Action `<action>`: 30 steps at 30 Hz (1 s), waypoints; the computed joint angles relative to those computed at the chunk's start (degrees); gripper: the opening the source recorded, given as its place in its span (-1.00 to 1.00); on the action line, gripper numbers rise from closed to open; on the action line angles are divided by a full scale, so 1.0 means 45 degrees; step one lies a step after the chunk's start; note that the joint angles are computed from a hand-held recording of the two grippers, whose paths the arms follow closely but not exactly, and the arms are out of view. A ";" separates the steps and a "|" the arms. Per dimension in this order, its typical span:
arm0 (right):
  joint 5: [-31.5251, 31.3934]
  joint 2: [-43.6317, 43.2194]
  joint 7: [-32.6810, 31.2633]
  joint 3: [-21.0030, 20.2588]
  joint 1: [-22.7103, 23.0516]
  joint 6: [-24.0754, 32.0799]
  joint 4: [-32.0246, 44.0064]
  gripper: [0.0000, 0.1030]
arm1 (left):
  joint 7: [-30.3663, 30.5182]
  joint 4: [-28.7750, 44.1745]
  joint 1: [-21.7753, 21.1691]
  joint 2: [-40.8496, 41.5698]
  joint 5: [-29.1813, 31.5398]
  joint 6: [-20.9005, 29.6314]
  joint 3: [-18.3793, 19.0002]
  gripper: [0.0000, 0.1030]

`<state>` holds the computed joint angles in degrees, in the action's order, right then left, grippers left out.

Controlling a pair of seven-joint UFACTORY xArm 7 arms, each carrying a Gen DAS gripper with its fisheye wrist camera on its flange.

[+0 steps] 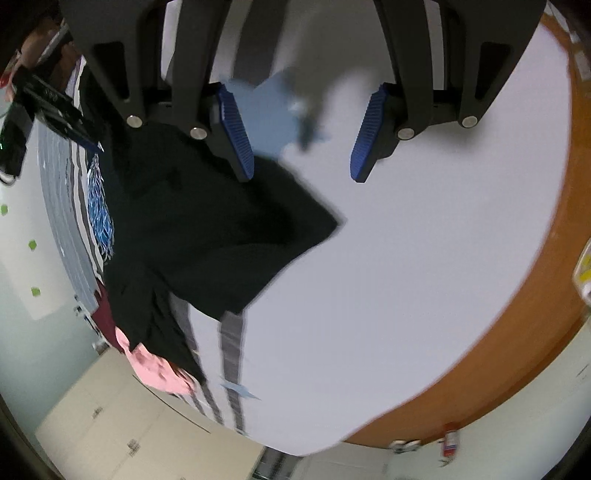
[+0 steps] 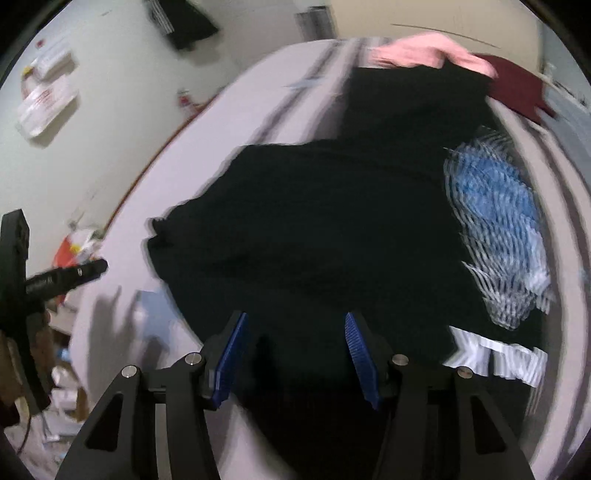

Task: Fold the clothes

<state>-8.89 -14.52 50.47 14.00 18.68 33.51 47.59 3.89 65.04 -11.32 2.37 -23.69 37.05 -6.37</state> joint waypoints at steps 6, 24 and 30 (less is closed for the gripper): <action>0.0545 -0.2449 -0.0232 -0.0535 -0.0510 0.0644 -0.2426 -0.02 | -0.1736 0.1520 -0.0807 0.1743 0.2059 -0.0457 -0.0308 0.00; 0.2176 -0.3887 -0.1441 -0.1056 -0.0930 0.0032 -0.4452 -0.02 | -0.2560 0.2476 -0.0550 0.2131 0.4548 0.0841 0.0127 -0.82; 0.2127 -0.5048 -0.1189 -0.0924 -0.1258 0.0556 -0.5021 -0.02 | -0.2560 -0.0645 -0.0773 -0.0763 0.3765 -0.0353 -0.0270 -0.34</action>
